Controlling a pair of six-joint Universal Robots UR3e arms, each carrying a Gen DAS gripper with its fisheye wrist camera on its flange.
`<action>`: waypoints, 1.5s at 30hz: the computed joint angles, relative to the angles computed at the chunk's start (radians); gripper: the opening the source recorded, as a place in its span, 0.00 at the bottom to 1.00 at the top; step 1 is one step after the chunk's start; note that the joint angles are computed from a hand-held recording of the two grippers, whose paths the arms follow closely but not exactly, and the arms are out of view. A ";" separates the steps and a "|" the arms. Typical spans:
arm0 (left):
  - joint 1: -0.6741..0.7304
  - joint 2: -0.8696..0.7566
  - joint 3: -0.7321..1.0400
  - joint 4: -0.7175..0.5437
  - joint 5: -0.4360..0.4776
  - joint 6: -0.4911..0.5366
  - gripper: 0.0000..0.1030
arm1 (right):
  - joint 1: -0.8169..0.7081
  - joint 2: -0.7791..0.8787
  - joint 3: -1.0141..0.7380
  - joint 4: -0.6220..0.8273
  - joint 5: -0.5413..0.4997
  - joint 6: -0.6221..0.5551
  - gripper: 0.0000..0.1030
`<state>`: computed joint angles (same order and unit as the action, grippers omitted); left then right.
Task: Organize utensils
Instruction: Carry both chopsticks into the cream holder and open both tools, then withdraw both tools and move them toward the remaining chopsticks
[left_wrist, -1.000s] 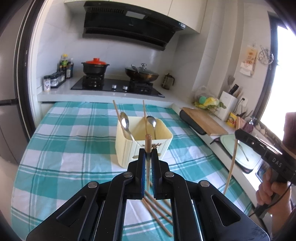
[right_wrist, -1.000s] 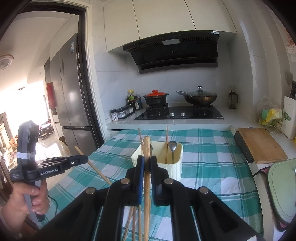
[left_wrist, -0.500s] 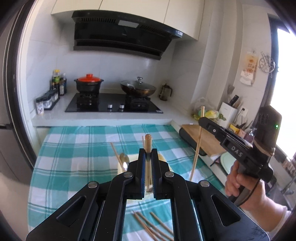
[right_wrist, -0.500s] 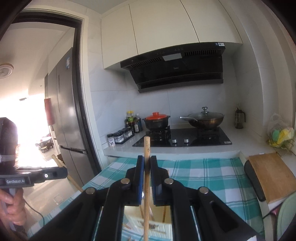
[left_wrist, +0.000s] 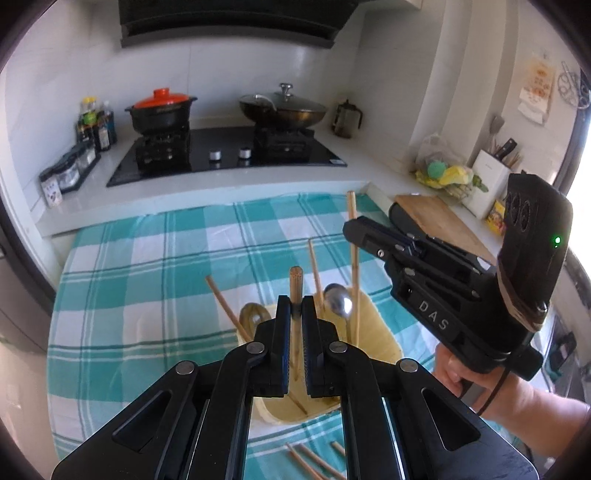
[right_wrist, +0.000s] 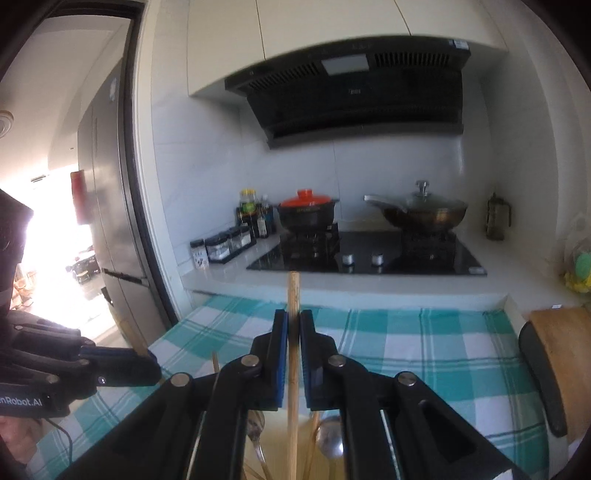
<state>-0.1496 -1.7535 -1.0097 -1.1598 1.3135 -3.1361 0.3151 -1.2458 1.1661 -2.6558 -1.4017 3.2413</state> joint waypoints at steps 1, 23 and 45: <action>-0.003 -0.018 0.010 -0.006 0.004 -0.003 0.04 | -0.005 0.006 0.005 0.025 0.017 -0.001 0.07; -0.066 0.740 -0.729 -0.013 0.305 -0.014 0.97 | 0.043 -0.678 0.275 0.698 -0.151 -0.208 0.60; -0.724 0.773 -1.236 0.326 0.724 -0.754 0.97 | 1.087 -0.769 1.056 0.455 -0.982 0.820 0.60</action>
<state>-0.8734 -0.9808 -2.2460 -0.8335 2.0379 -3.8898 1.4025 -2.0145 2.2223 -2.2012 -2.3838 4.0610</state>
